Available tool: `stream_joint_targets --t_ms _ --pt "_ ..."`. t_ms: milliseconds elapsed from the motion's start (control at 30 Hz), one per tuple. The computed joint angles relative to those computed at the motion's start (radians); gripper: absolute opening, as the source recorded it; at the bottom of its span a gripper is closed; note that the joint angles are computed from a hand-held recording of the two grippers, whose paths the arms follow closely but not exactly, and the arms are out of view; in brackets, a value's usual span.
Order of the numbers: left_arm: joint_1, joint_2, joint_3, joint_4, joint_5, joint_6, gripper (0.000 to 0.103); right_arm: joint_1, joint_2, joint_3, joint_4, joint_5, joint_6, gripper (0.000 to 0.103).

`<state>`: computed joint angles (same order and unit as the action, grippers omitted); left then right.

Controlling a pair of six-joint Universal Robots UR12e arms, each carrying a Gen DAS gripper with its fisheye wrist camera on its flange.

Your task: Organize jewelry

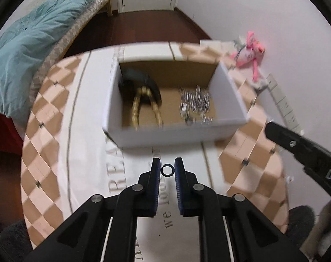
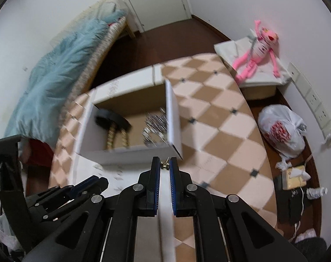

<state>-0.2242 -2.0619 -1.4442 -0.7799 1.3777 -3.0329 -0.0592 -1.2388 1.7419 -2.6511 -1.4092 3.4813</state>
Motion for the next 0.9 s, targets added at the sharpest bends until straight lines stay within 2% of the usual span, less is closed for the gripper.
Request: stream_joint_targets --t_ms 200,333,500,600,700,733,800,900 --pt "0.021 -0.058 0.136 -0.112 -0.068 -0.026 0.01 -0.013 0.058 -0.105 0.068 0.098 -0.027 0.009" --pt "0.025 -0.106 0.218 -0.193 -0.079 -0.038 0.01 -0.019 0.119 -0.196 0.185 0.153 -0.048 0.009" --pt "0.032 -0.161 0.321 -0.322 -0.093 -0.065 0.011 -0.015 0.177 -0.29 0.318 0.163 -0.068 0.009" --pt "0.035 -0.175 0.352 -0.341 -0.094 -0.085 0.013 -0.018 0.199 -0.328 0.372 0.186 -0.079 0.01" --pt "0.035 -0.176 0.361 -0.32 -0.063 -0.102 0.033 -0.02 0.207 -0.341 0.377 0.185 -0.073 0.021" --pt "0.036 -0.172 0.357 -0.308 -0.057 -0.108 0.046 -0.021 0.206 -0.341 0.374 0.189 -0.07 0.025" --pt "0.039 -0.167 0.35 -0.289 -0.054 -0.117 0.06 -0.023 0.204 -0.339 0.368 0.188 -0.067 0.025" --pt "0.039 -0.159 0.339 -0.274 -0.027 -0.121 0.065 -0.025 0.197 -0.332 0.357 0.178 -0.063 0.025"
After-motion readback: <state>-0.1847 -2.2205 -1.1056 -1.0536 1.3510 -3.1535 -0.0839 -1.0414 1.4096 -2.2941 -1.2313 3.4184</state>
